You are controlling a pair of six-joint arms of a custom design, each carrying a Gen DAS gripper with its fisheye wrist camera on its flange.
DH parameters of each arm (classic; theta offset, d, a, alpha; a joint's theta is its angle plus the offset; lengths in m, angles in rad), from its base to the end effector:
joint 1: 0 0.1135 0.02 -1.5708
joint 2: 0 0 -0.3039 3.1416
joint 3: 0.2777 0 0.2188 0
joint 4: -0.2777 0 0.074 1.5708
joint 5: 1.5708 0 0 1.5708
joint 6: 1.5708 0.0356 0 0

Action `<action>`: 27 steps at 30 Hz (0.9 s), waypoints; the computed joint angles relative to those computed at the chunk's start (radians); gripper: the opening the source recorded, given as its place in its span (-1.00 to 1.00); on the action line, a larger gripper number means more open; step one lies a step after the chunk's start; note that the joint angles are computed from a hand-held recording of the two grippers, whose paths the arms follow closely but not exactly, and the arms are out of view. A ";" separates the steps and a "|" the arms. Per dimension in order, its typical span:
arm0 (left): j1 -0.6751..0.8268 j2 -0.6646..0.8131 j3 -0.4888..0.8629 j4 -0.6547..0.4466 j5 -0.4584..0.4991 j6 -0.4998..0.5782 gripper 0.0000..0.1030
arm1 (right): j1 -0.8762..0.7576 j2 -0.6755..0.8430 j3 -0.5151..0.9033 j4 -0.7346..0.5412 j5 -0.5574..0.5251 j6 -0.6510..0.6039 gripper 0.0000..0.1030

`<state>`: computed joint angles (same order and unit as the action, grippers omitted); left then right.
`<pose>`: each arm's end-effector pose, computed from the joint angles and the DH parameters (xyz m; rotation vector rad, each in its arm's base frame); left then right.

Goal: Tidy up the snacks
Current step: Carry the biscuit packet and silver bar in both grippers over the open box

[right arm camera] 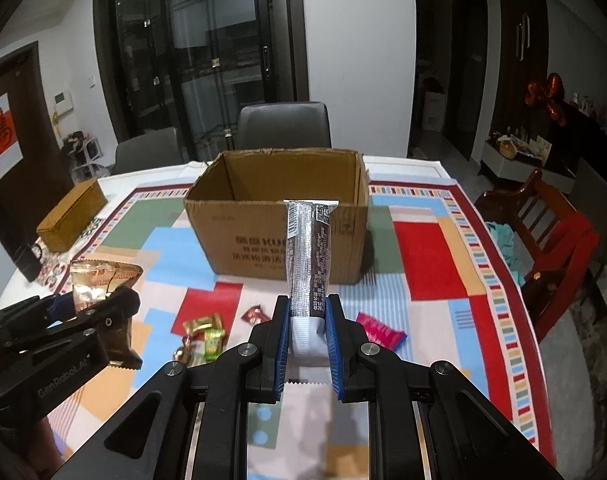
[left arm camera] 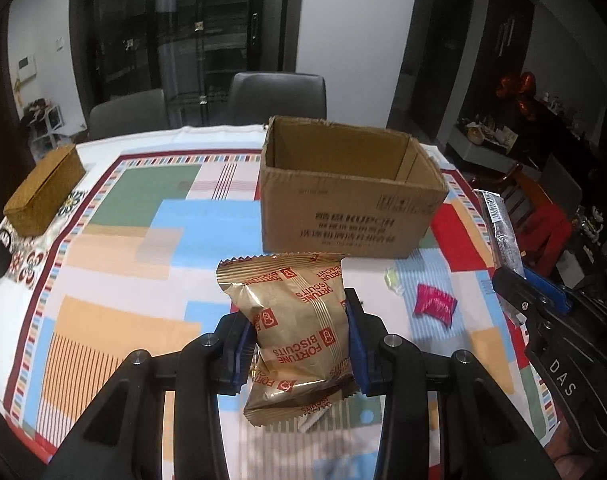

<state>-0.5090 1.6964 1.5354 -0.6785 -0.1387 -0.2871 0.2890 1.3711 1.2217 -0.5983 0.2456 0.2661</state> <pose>0.3066 -0.1655 0.3592 0.2031 2.4010 -0.2032 0.2481 0.0647 0.3656 0.0971 2.2890 0.0020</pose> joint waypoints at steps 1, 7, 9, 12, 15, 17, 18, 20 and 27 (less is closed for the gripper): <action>0.003 0.008 0.013 0.001 0.002 0.005 -0.24 | -0.003 0.006 0.008 0.000 0.002 -0.003 -0.64; 0.013 0.062 0.113 -0.012 0.005 0.051 -0.24 | -0.033 0.046 0.058 0.024 0.010 -0.022 -0.64; 0.014 0.080 0.146 -0.011 0.000 0.067 -0.24 | -0.041 0.060 0.080 0.025 0.010 -0.028 -0.64; 0.020 0.111 0.200 -0.017 0.005 0.079 -0.24 | -0.058 0.083 0.114 0.029 0.004 -0.037 -0.64; 0.025 0.147 0.256 -0.027 0.011 0.095 -0.24 | -0.070 0.110 0.155 0.029 -0.001 -0.047 -0.64; 0.028 0.172 0.293 -0.029 0.012 0.107 -0.24 | -0.077 0.125 0.179 0.025 -0.007 -0.049 -0.64; 0.032 0.184 0.310 -0.031 0.014 0.112 -0.24 | -0.080 0.136 0.194 0.027 -0.007 -0.054 -0.64; 0.039 0.208 0.348 -0.036 0.017 0.118 -0.24 | -0.084 0.151 0.215 0.026 -0.006 -0.059 -0.64; 0.069 0.298 0.493 -0.065 0.033 0.143 -0.24 | -0.097 0.226 0.304 0.024 -0.009 -0.075 -0.64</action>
<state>-0.4399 1.9948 2.0281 -0.7431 -0.1054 -0.1445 0.1922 1.5967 1.5256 -0.5738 0.2366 0.1908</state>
